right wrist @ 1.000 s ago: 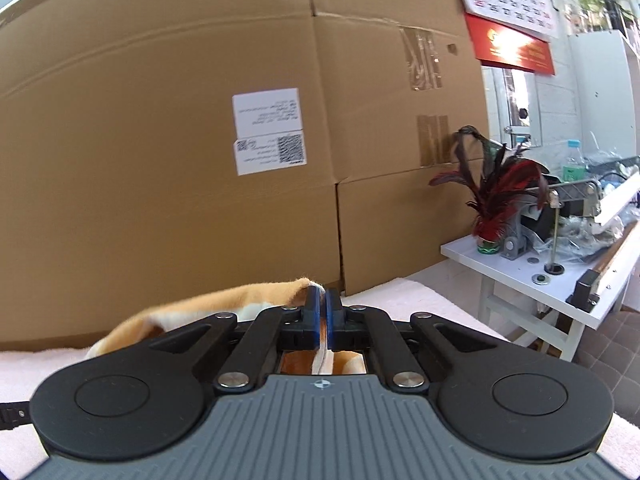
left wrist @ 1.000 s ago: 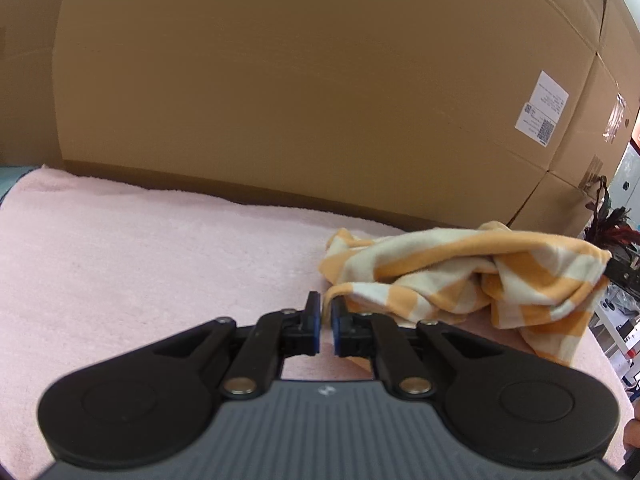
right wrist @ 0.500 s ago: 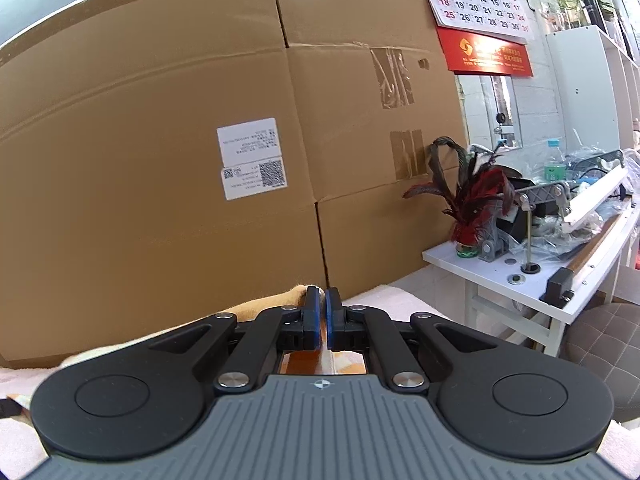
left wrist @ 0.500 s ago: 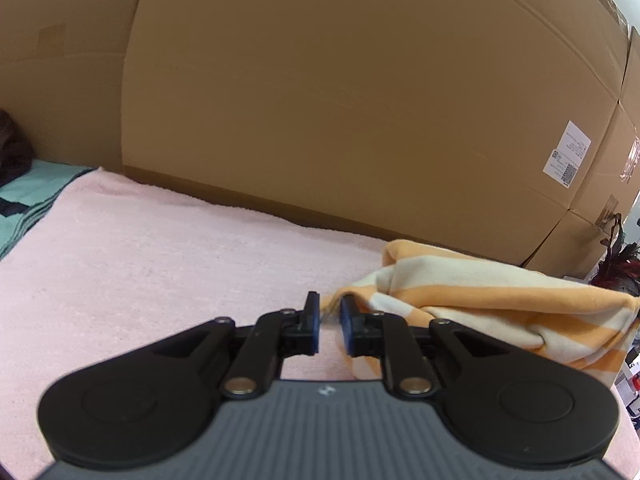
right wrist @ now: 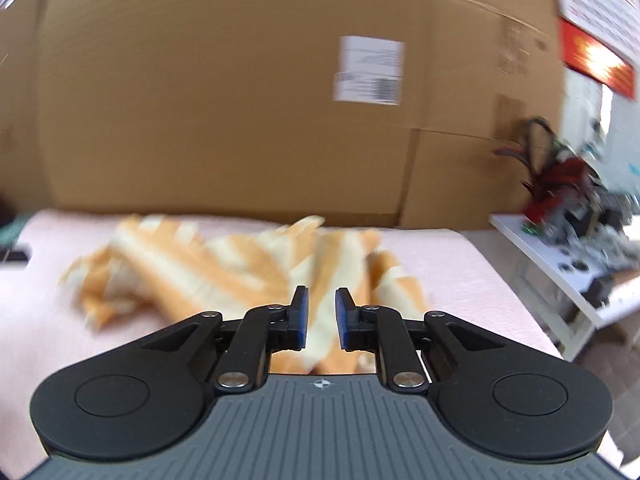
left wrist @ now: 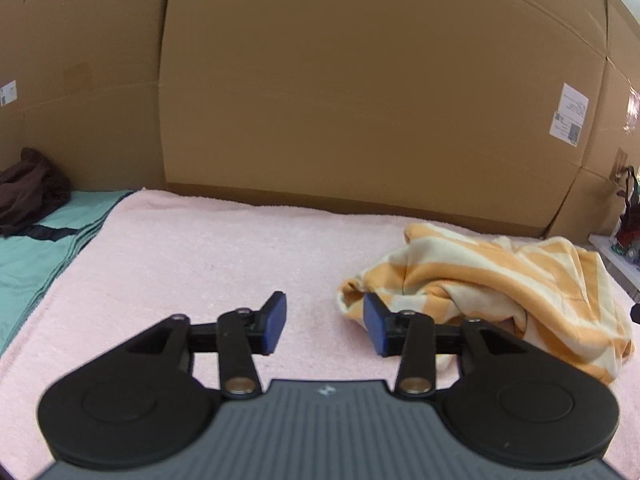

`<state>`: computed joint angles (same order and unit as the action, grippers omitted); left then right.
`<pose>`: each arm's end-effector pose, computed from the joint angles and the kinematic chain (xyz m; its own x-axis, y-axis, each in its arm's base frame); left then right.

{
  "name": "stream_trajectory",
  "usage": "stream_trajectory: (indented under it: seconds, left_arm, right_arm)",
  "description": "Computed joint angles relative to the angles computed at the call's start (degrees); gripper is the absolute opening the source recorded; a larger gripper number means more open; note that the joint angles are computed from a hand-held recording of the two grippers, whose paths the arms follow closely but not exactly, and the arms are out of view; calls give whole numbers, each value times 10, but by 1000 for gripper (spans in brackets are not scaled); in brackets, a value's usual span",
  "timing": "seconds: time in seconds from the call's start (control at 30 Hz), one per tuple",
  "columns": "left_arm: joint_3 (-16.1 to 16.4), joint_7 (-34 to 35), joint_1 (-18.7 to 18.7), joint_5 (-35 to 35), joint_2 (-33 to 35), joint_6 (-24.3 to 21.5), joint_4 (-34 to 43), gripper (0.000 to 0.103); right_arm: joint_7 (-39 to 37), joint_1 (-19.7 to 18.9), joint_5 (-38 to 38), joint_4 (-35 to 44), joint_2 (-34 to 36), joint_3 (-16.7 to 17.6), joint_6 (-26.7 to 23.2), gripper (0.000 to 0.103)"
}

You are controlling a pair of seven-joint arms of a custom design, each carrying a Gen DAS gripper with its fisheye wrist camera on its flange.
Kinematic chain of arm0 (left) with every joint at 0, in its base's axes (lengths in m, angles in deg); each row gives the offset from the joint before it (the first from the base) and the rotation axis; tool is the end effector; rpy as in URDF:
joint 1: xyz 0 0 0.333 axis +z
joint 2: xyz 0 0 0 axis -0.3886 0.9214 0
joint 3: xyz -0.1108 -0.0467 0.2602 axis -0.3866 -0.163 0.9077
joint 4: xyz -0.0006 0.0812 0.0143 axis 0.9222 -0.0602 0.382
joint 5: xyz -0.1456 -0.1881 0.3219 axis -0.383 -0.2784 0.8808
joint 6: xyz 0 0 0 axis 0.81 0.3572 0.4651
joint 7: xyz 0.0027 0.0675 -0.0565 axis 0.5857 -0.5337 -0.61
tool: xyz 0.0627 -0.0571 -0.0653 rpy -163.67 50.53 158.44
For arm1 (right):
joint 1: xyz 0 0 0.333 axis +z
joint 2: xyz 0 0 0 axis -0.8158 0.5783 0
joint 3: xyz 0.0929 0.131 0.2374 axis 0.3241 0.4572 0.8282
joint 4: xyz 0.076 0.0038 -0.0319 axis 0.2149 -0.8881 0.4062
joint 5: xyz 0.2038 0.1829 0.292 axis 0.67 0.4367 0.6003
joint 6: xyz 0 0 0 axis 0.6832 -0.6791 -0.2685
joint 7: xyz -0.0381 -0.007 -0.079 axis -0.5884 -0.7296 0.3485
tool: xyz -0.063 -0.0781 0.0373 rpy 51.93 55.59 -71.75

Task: Fold clothes

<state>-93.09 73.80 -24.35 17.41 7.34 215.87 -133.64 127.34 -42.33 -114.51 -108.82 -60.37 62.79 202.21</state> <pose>0.4371 -0.3084 0.5498 -0.1097 -0.9879 0.1098 -0.5186 -0.0373 -0.8542 0.4160 0.2474 0.5471 -0.2242 -0.9722 0.0669 -0.4204 0.0346 -0.9067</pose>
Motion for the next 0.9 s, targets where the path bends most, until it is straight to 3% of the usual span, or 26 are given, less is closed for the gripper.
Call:
stream_trajectory:
  seconds: [0.13, 0.23, 0.37, 0.47, 0.5, 0.53, 0.73, 0.77, 0.83, 0.9]
  left_arm:
    - [28, 55, -38, -71, 34, 13, 9, 65]
    - [31, 59, -43, -82, 45, 9, 14, 67]
    - [32, 45, -40, -74, 42, 14, 12, 79]
    - [24, 29, -32, -54, 41, 5, 16, 80]
    - [24, 25, -32, -49, 41, 1, 18, 80]
    - [25, 24, -33, -48, 42, -3, 20, 81]
    - [40, 18, -44, -50, 57, -8, 32, 84]
    - [42, 19, -47, -52, 62, -6, 35, 84]
    - [45, 21, -54, -53, 70, -7, 40, 84]
    - [47, 22, -60, -47, 73, -12, 44, 84]
  right_arm:
    - [-12, 10, -34, 22, 34, 21, -26, 38]
    - [4, 19, -39, 44, 62, 6, -4, 41]
    - [-14, 34, -21, 93, 120, -11, 4, 41]
    - [-37, 49, 4, 128, 163, -28, -4, 31]
    - [-45, 53, 18, 137, 173, -34, -8, 10]
    - [-39, 57, 29, 139, 175, -40, -12, 0]
    - [9, 54, 8, 99, 132, -52, 12, 1]
    - [1, 53, 5, 92, 127, -53, 32, 2]
    - [4, 48, -20, 85, 120, -45, 59, 16]
    - [16, 45, -67, 94, 129, -27, 54, 62]
